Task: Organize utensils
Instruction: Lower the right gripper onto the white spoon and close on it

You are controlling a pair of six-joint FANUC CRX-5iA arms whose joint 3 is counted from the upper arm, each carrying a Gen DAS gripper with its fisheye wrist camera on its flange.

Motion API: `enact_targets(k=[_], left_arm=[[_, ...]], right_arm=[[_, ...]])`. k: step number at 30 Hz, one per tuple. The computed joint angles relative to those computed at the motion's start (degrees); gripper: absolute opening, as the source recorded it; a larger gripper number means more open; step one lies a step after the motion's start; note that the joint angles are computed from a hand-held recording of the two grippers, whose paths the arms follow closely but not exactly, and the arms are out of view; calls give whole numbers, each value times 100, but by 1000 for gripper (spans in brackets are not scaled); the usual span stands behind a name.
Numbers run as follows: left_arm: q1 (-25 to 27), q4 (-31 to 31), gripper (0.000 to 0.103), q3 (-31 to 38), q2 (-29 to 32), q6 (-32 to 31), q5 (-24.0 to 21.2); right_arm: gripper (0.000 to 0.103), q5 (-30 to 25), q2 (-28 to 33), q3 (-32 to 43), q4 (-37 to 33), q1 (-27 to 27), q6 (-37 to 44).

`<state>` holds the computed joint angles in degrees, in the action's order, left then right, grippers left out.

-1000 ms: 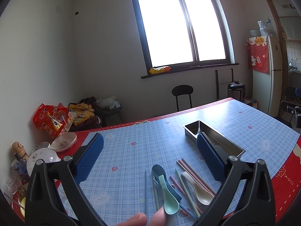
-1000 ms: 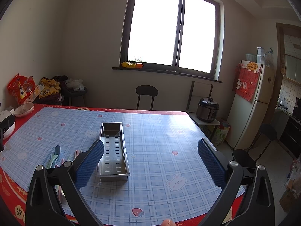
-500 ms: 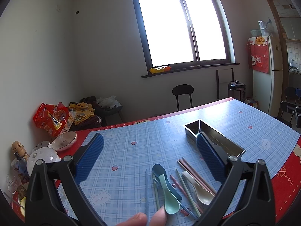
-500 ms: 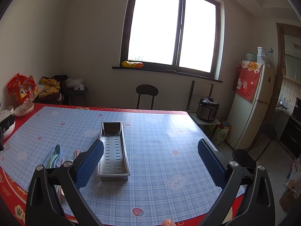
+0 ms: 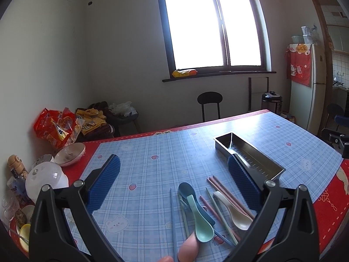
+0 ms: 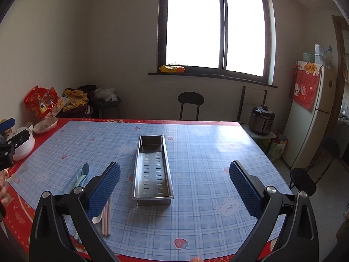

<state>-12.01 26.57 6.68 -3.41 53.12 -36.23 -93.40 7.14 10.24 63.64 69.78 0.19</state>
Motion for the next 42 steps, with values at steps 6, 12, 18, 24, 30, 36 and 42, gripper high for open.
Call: enact_targets(k=[6,12,18,24,30,36,42], left_arm=[[307,-31,98,-73,75,-39,-435],[512,-52,98,-133,204,55,-797],[679,523,97,-290,395,-284,-961],[690,705,96,-473,485,-513,-736],[563,842,87,-861,399,-1132,-56],[605,1425,64,-1002,533,-1193,185],[644,1044,48,-358,1047,-532,-474]], right_arm=[[98,1152,-110,-228,-407,-199,-227],[97,1796,179,-18,-827,-378,240],[88,2393,274,-47,-1161,-558,277],[74,2748,411,-10,-1497,-709,451],[53,3139,545,-30,-1754,-842,876],[39,3477,675,82,-1941,-971,1284],[23,3642,848,313,-2332,-1119,1593]])
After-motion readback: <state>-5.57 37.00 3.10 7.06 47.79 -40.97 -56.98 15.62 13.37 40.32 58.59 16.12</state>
